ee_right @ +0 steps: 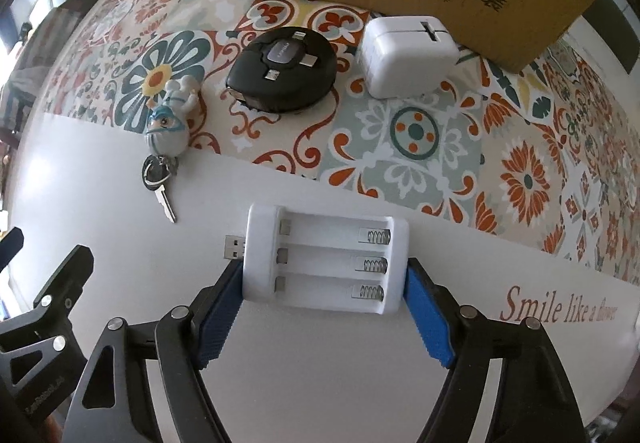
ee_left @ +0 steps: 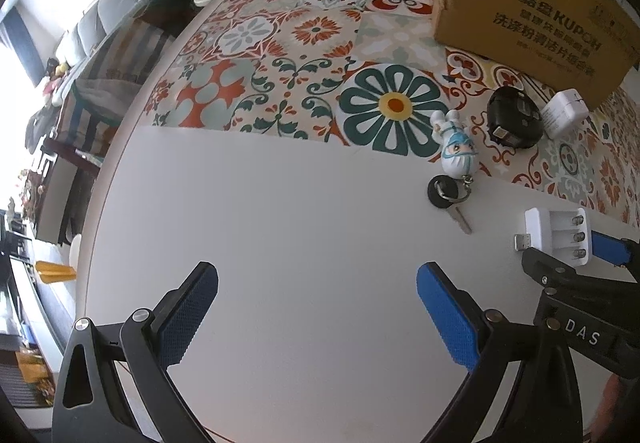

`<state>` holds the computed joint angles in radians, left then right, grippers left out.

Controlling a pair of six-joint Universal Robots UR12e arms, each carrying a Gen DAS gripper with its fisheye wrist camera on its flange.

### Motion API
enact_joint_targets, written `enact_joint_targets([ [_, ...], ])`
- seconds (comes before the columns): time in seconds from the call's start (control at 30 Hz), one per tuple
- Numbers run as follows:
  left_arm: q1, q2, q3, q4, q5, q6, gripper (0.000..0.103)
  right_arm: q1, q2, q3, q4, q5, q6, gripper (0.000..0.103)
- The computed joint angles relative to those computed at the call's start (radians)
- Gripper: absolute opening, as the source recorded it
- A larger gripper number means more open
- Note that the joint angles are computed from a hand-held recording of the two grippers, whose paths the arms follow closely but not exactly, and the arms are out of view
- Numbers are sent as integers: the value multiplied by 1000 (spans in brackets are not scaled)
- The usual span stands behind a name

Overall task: Organize rigid objects
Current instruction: 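Grasp the white battery charger with the right gripper and lift it, then grasp the figurine keychain with the left gripper while the right tool holds the charger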

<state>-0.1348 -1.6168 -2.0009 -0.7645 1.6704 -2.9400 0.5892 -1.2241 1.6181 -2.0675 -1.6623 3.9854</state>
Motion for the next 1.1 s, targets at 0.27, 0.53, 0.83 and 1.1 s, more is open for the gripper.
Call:
enact_joint_targets([
  [0.27, 3, 5, -1, 31, -80, 58, 101, 1, -43, 28, -30, -51, 39, 77],
  [0.53, -11, -13, 10, 79, -178, 104, 91, -11, -86, 60, -43, -99, 107, 77],
  [0.83, -34, -59, 52, 54, -213, 147, 78, -14, -108, 93, -63, -134, 184, 77],
  [1.1, -45, -95, 74, 47, -215, 152, 59, -18, -109, 106, -82, -141, 201, 77],
])
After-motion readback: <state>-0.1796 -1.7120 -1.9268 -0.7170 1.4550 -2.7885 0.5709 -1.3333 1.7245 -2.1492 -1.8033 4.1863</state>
